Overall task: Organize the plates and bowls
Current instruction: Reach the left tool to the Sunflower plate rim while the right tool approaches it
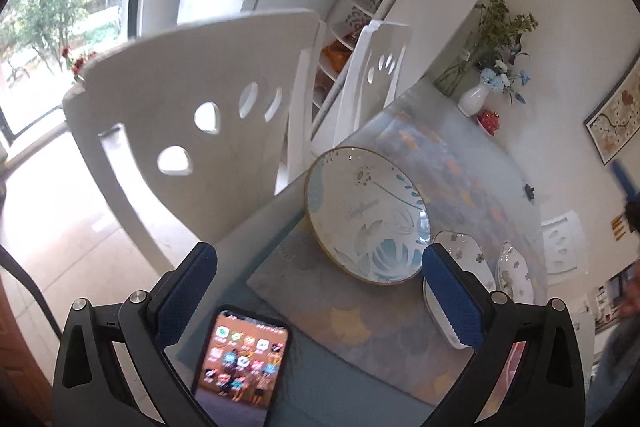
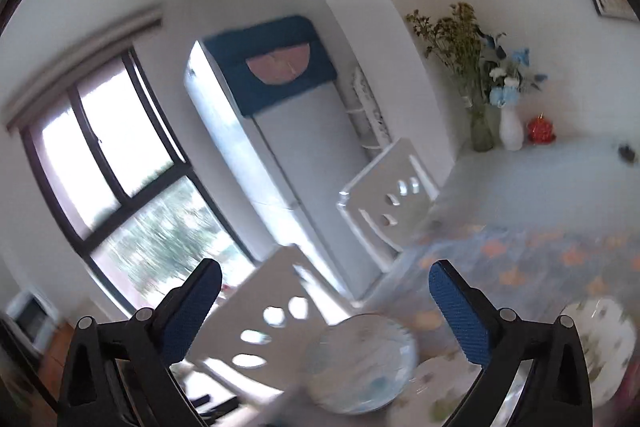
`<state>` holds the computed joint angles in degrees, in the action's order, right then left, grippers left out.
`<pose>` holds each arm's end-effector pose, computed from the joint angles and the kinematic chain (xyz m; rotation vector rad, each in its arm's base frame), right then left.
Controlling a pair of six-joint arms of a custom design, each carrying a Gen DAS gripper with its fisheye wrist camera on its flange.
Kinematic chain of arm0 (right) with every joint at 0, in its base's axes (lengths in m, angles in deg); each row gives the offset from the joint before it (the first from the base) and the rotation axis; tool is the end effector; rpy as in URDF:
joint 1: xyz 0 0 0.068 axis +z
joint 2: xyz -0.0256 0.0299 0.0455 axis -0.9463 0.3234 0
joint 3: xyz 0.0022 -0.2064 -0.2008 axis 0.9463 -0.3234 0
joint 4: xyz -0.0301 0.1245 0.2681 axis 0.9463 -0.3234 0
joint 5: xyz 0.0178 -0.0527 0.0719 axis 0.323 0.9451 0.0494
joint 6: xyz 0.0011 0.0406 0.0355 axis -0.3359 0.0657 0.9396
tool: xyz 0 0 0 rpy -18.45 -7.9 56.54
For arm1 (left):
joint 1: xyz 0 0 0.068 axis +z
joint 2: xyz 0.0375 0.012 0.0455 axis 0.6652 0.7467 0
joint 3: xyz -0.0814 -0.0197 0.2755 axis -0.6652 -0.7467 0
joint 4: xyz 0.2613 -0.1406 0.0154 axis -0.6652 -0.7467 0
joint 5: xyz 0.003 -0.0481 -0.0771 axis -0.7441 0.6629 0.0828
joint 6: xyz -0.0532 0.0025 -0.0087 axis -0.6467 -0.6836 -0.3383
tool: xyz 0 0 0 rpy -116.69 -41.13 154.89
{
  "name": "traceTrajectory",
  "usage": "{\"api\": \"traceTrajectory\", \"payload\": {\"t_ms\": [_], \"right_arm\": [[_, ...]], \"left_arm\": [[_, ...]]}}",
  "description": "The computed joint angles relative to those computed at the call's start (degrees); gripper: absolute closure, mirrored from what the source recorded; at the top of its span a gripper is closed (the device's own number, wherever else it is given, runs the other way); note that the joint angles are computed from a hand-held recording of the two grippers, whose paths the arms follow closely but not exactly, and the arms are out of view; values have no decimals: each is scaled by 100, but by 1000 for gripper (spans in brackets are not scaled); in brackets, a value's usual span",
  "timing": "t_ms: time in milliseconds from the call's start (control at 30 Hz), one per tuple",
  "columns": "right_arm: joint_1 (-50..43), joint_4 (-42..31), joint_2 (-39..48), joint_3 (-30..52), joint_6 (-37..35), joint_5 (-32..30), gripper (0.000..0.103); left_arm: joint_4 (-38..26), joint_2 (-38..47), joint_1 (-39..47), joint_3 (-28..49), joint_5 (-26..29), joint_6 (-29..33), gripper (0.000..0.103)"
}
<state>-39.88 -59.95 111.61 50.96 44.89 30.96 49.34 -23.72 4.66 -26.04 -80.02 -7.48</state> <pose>0.2499 0.1435 0.3548 0.0905 2.0752 0.4586 0.1856 -0.1325 0.2695 -0.2884 2.4256 -0.4736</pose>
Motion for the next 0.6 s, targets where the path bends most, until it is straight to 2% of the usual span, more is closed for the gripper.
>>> {"api": "traceTrajectory", "payload": {"t_ms": [100, 167, 267, 367, 500, 600], "right_arm": [[-478, 34, 621, -100, 53, -788, 0], [-776, -113, 1224, 41, 44, -1250, 0], [-1185, -385, 2031, 329, -29, -1784, 0], [-1231, -371, 2572, 471, -335, -1656, 0], [-1190, -451, 3414, 849, -813, -1069, 0], [-1340, -428, 3843, 932, -823, -1272, 0]], "left_arm": [[159, 450, 102, 39, 119, -31, 1], [-200, 986, 115, 317, 133, -35, 1], [-72, 1310, 238, 278, 537, -98, 1], [143, 1350, 275, 140, 742, -278, 1], [136, 1648, 237, 216, 604, -492, 1], [292, 1884, 380, 205, 875, -710, 1]]}}
